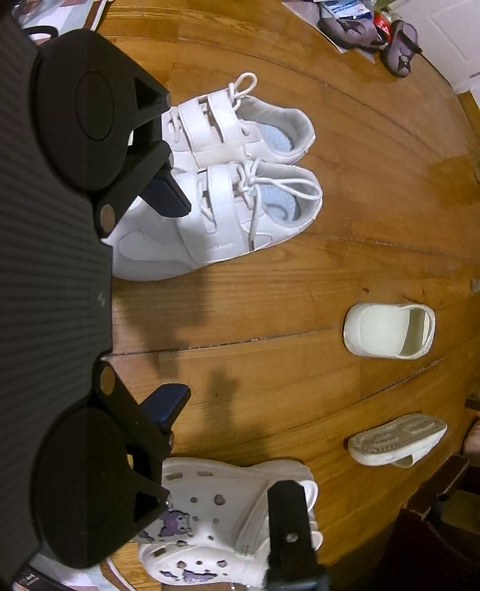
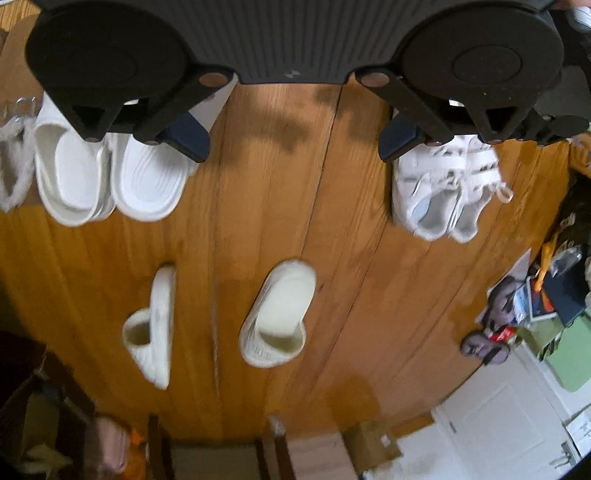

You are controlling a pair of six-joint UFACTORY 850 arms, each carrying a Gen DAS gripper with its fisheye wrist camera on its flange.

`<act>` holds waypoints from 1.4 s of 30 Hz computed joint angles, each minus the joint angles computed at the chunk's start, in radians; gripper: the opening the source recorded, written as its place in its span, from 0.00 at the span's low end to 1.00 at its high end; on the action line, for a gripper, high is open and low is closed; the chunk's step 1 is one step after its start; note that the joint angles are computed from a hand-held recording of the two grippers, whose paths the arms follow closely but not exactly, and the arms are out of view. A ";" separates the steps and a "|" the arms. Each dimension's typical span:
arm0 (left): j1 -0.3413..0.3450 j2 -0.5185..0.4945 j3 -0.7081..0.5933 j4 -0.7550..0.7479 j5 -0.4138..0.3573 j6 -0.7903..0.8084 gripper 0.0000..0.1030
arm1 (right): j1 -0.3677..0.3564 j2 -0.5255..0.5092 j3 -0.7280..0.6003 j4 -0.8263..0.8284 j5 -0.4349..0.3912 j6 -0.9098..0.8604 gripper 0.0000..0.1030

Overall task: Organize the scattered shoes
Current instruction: 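Reach the left tool to the white NEON slide and grasp its strap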

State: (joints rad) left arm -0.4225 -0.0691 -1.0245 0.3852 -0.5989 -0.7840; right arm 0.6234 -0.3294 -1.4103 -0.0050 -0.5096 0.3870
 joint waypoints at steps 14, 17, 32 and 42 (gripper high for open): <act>0.109 -0.437 -0.517 0.025 -0.048 0.165 0.93 | -0.112 -0.306 -0.371 0.254 -0.214 -0.238 0.95; 0.140 -0.514 -0.597 -0.051 0.021 0.270 0.93 | -0.122 -0.367 -0.434 0.283 -0.199 -0.224 0.95; 0.145 -0.959 -1.145 0.060 -0.110 0.233 0.65 | -0.139 -0.396 -0.417 0.210 -0.146 -0.201 0.95; 0.145 -1.105 -1.345 0.056 -0.091 0.237 0.08 | -0.142 -0.318 -0.357 0.156 -0.142 -0.163 0.95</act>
